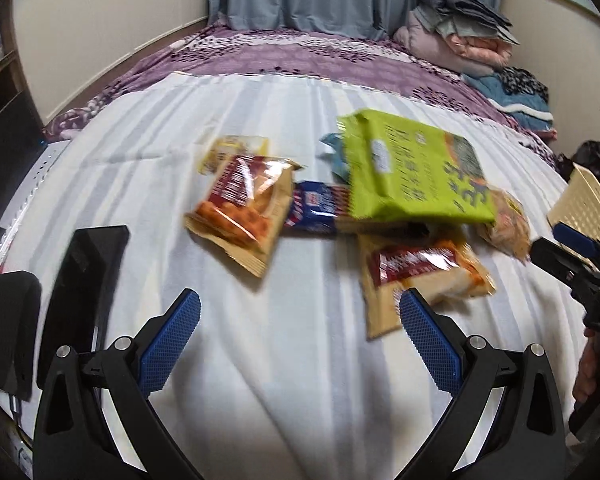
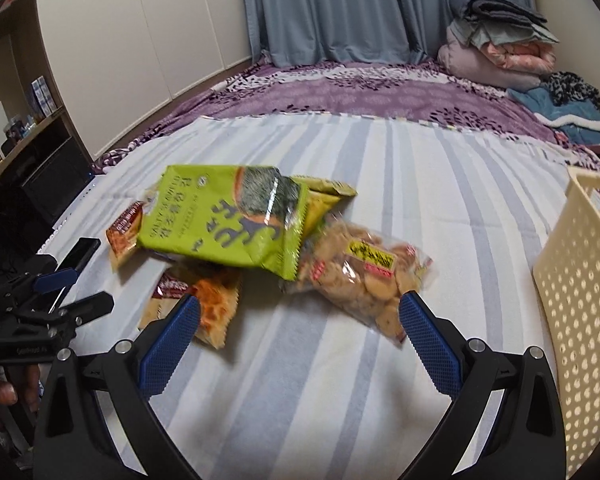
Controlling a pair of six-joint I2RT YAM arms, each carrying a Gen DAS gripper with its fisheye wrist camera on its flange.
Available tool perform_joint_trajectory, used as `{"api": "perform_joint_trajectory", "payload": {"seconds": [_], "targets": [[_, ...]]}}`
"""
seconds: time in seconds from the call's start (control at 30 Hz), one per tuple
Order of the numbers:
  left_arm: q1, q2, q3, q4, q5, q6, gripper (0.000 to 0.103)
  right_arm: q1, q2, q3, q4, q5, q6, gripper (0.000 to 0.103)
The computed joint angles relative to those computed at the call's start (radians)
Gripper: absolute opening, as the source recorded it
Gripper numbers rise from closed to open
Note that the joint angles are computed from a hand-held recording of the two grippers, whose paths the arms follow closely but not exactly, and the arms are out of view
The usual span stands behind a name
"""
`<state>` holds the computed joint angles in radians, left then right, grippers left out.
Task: Organize snacks
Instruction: 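Reach the left tool to the tan pastry bag and close on it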
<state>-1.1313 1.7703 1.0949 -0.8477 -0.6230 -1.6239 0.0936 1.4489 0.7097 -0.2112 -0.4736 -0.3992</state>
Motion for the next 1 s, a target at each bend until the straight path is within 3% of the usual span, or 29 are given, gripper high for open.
{"api": "perform_joint_trajectory", "payload": {"seconds": [0.1,0.33,0.53,1.0], "targets": [[0.046,-0.041,-0.056,0.010,0.015,0.012,0.101,0.016,0.009,-0.009,-0.005,0.005,-0.007,0.098],[0.204,-0.093,-0.169,0.140,0.051,0.183,0.101,0.020,0.045,-0.021,-0.025,0.022,-0.030,0.098],[0.299,-0.079,-0.195,0.201,0.082,0.268,0.101,0.038,0.054,-0.025,-0.036,0.030,-0.032,0.098],[0.348,-0.032,-0.159,0.250,0.107,0.328,0.101,0.191,0.068,-0.021,-0.020,0.072,-0.004,0.098]]}}
